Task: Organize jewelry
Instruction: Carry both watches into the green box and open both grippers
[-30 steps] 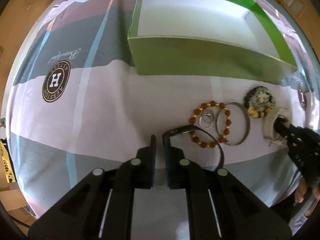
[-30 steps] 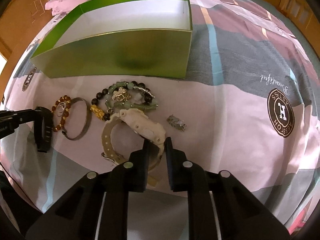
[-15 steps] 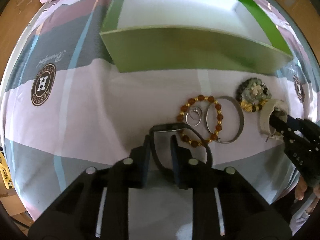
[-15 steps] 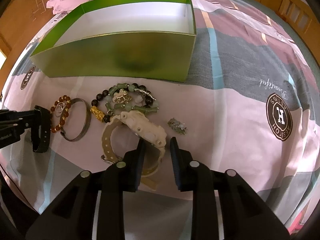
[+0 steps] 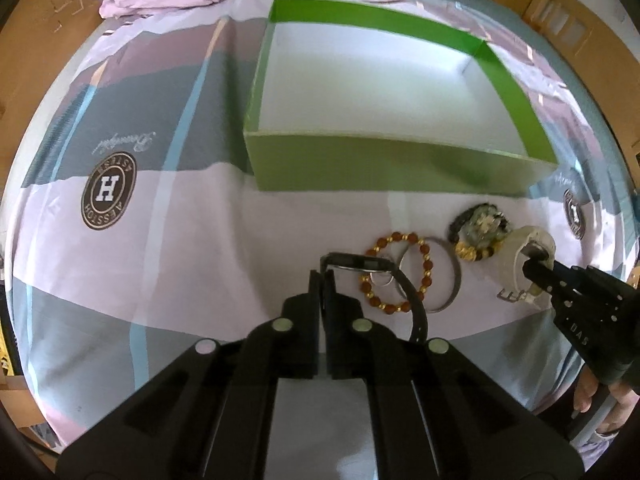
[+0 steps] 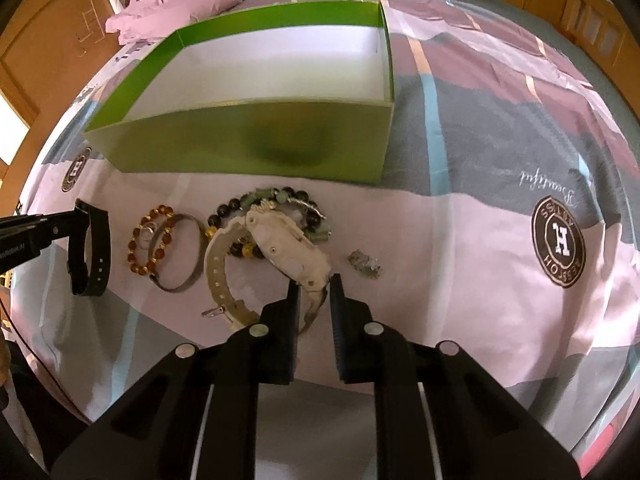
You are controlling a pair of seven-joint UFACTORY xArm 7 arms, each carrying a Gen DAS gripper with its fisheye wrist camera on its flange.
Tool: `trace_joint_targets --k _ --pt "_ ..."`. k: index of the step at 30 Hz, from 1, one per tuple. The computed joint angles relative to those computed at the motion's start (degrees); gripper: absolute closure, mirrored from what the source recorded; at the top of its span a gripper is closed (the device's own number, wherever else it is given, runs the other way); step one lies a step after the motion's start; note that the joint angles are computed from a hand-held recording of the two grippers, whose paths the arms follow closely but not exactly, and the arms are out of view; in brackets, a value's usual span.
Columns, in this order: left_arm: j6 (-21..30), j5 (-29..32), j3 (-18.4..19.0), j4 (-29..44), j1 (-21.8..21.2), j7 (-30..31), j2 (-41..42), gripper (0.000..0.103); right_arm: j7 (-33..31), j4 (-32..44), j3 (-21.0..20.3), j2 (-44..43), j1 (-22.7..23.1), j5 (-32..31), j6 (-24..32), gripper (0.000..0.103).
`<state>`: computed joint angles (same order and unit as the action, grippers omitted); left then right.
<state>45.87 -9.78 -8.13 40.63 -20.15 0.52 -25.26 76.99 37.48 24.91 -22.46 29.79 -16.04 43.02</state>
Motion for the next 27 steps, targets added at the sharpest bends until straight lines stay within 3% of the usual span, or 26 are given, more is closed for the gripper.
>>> trace_joint_targets --k 4,10,14,21,27 --pt "1.23 -2.04 0.50 1.01 -1.02 0.70 -2.32 0.102 -2.08 0.51 -1.07 -2.56 0.08 0.43 -0.55 0.088" --pt "2.04 -3.41 0.55 11.02 -1.54 1.13 1.78 0.102 -7.30 6.19 -1.97 -4.38 -4.36 -2.15 0.65 0.088" --pt "-1.44 1.22 -1.78 17.34 0.88 -3.70 9.26 0.101 -7.95 10.92 -1.22 -1.25 -9.27 -7.26 1.58 0.088" --pt "-3.99 0.76 -0.09 18.24 2.51 -5.20 15.97 0.101 -5.11 7.42 -2.89 3.78 -11.34 -9.63 -7.55 0.088" --pt "-4.68 0.41 0.14 17.90 3.04 -5.36 18.16 0.101 -3.59 8.60 -3.48 7.75 -10.86 -12.41 -8.12 0.087"
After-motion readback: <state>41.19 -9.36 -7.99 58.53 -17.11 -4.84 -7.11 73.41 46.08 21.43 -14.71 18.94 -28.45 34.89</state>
